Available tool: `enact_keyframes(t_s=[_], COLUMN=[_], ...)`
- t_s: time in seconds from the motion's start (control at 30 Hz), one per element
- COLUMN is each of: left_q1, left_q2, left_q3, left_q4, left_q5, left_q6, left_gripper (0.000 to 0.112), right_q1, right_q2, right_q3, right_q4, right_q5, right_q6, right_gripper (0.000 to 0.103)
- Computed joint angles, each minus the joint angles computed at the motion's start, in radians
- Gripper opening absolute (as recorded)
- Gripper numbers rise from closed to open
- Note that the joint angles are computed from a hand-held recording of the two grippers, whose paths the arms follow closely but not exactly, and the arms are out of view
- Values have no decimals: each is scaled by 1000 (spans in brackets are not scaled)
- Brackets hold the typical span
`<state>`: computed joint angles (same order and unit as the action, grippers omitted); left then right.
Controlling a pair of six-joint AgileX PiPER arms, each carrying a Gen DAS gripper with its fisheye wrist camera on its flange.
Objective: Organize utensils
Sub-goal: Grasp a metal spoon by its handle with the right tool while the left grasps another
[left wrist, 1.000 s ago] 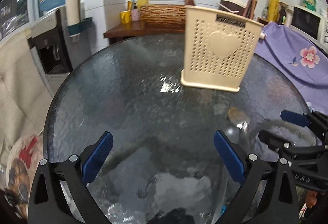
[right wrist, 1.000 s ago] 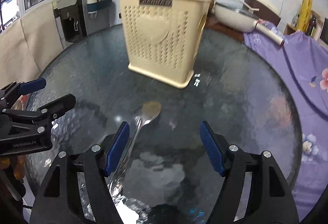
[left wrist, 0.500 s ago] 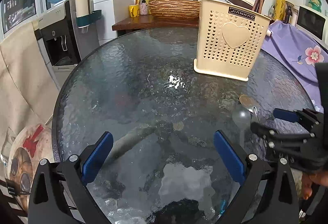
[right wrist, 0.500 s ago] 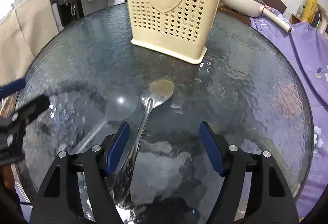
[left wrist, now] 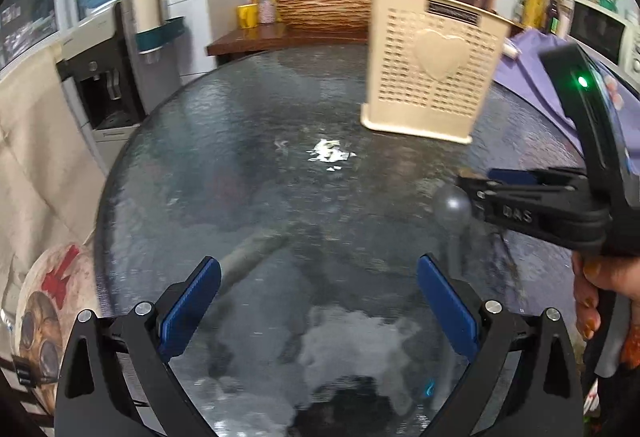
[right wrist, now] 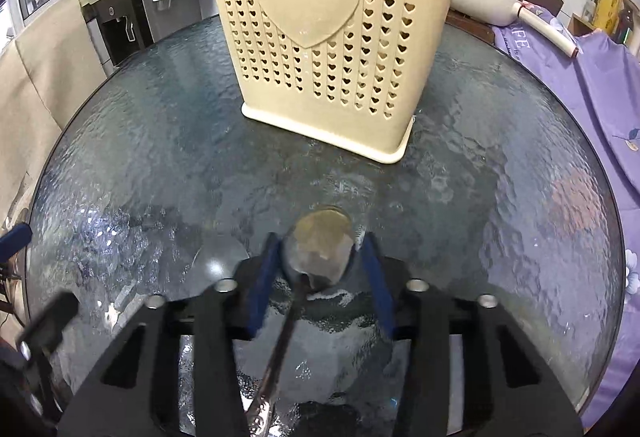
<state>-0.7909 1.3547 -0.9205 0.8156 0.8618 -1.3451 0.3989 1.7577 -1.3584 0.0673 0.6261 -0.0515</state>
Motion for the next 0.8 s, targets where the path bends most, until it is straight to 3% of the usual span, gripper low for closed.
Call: enact_keyframes(t_s=[0.17, 0.47, 0.8], left_q1=[-4, 14, 72], left_q2=[67, 192, 301], left_q3=[-52, -174, -292], left_q4=[-42, -128, -230], left_q5=[-43, -92, -126], left_q6=[81, 252, 377], left_gripper=[96, 92, 57], right_q1=[-64, -135, -179], right_q2=[-41, -153, -219], right_q3=[47, 137, 182], right_q4=[149, 211, 249], right_q5=[-19, -46, -39], right_q6=[-122, -192, -235], right_gripper=[40, 40, 40])
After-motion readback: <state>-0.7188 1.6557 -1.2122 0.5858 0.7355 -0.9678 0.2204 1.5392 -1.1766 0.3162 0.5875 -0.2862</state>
